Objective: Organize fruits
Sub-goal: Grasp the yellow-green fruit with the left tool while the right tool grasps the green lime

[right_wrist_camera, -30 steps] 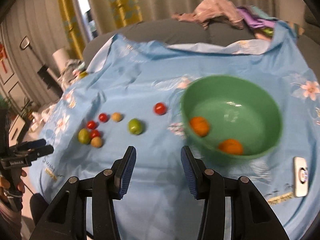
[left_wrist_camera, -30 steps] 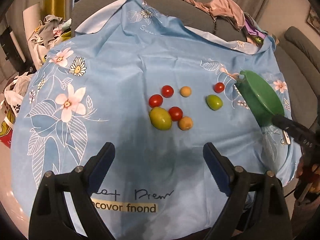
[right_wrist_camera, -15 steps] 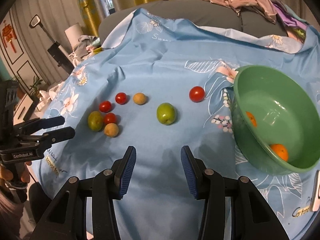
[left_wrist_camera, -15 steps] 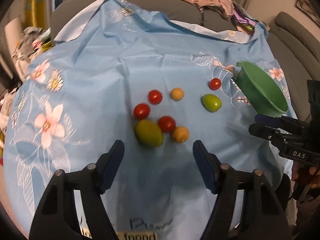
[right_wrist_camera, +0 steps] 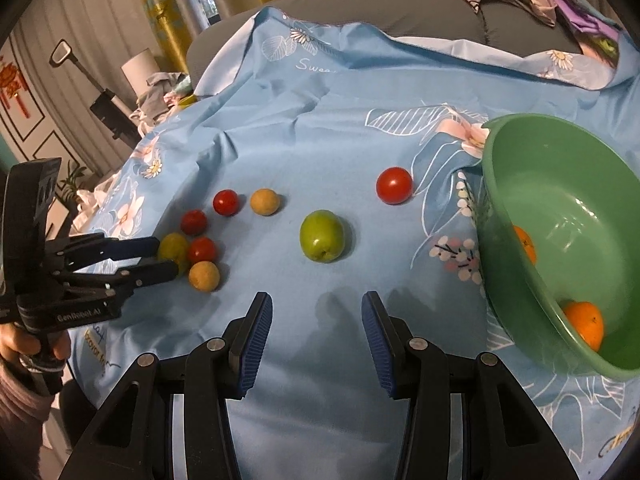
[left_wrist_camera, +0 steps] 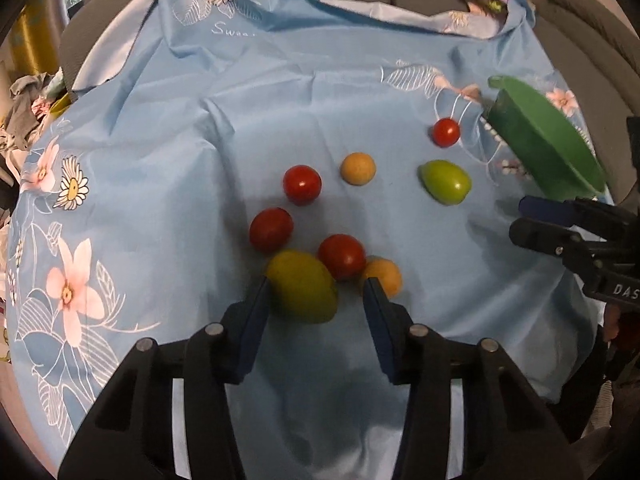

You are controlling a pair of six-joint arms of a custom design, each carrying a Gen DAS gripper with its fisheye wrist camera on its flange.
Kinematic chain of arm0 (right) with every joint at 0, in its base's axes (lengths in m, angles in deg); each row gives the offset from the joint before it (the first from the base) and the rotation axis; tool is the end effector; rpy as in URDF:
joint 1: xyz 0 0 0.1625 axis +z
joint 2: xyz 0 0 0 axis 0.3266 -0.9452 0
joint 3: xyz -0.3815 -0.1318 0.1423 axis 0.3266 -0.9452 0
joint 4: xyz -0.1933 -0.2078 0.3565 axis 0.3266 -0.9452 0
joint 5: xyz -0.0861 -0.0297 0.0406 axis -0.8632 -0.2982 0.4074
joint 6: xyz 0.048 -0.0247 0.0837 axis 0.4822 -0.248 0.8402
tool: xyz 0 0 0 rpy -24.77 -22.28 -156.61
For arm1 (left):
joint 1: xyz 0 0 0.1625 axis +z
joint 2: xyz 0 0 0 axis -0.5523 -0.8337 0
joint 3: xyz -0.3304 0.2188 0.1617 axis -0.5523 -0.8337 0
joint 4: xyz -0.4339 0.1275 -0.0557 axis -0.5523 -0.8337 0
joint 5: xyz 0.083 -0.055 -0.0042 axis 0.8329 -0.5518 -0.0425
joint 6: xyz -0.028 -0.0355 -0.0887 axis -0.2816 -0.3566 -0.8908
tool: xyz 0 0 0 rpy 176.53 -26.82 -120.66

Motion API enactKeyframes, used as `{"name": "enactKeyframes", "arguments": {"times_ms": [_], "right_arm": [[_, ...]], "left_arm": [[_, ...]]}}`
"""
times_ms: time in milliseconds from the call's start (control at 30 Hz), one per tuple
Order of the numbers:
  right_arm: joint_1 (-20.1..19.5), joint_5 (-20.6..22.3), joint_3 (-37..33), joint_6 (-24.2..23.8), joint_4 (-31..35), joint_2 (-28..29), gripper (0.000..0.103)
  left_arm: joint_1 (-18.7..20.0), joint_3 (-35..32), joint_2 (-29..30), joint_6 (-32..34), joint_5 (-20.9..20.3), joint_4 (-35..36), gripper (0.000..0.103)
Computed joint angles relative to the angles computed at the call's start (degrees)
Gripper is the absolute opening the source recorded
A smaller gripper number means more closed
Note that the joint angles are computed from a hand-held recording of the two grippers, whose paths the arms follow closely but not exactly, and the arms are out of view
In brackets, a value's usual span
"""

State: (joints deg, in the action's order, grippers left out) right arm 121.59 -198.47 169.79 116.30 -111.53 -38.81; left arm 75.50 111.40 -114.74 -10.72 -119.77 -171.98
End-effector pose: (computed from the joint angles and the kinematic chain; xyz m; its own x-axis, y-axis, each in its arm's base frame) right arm 0.3794 -0.2242 0.0370 -0.8366 -0.1467 0.5278 -0.4002 0.8216 -0.4060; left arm -0.0365 -0.2859 0.3372 -0.6875 0.4804 -0.5446 0.6116 0.7874 -0.0774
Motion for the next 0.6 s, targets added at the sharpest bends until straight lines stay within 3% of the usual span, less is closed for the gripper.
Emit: {"name": "enactKeyframes", "arguments": {"times_ms": [233, 300, 600], "right_arm": [[-2.31, 0.19, -1.08, -2.81, -1.39, 1.35, 0.047], [-3.26, 0.53, -1.55, -3.41, -1.16, 1.65, 0.047], [-6.31, 1.59, -5.31, -5.64, 2.2, 4.81, 0.047]], "left_arm": [[1.17, 0.46, 2.68, 1.52, 0.79, -3.56, 0.044], [2.54, 0.37, 4.03, 1.7, 0.42, -3.83, 0.035], [3.25, 0.92, 3.57, 3.38, 0.09, -5.97, 0.035]]}}
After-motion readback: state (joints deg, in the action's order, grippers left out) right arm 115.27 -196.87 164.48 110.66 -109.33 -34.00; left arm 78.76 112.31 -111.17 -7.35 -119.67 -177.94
